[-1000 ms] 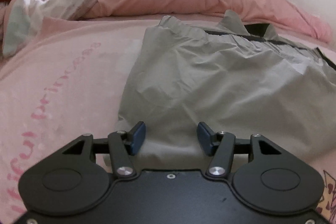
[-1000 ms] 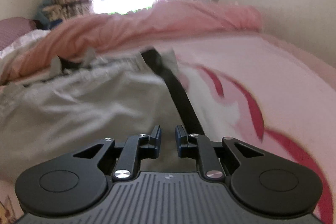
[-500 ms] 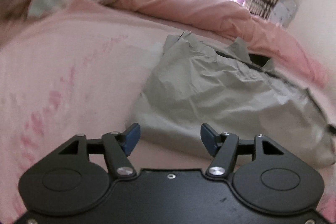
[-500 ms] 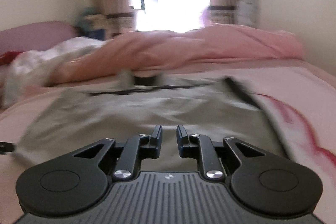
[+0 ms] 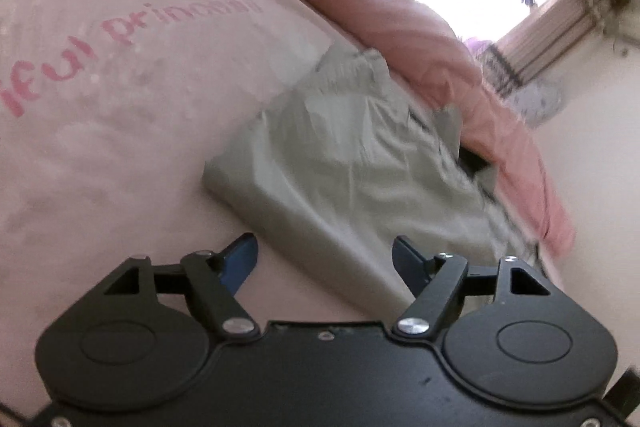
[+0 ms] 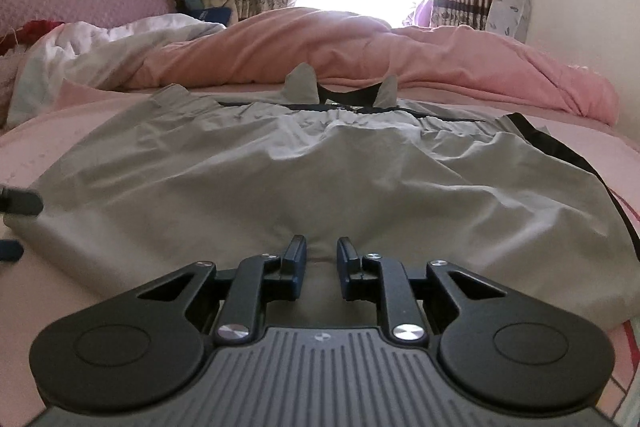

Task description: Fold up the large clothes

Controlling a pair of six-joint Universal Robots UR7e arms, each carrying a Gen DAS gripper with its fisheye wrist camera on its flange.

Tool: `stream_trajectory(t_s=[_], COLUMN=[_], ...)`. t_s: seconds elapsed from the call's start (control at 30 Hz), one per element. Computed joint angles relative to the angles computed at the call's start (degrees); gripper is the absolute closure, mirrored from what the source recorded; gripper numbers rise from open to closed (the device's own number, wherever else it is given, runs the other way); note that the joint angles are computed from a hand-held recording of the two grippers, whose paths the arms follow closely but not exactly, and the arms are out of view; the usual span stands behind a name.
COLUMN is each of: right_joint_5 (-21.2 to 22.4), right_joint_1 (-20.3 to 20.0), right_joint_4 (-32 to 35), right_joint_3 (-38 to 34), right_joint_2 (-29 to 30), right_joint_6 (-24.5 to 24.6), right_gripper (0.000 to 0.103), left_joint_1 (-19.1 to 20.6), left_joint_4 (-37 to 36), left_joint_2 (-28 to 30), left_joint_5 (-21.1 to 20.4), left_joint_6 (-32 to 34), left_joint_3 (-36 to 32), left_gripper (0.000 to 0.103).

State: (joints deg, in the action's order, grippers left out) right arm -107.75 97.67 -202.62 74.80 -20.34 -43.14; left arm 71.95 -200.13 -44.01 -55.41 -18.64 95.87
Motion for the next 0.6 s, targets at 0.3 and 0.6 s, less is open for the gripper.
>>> stream_trajectory(t_s=[0.3,0.6], right_joint_5=[1.0,-0.6], right_joint_1=[-0.3,0.6], right_joint_4=[1.9,2.3], right_joint_3=[-0.4,-0.6], right_joint_2=[-0.4,-0.8], right_joint_6=[1.7,1.4], right_gripper=[0.080,0.079], left_joint_1=[2.6,2.6], left_joint_4=[-6.1,-0.2], left_joint_2=[3.5,4.0], left_joint_5=[-4.2,-0.8], left_joint_6=[-0.8,1.6], left_joint_3=[-5.9,-9.9], left_gripper=[0.017,0.052])
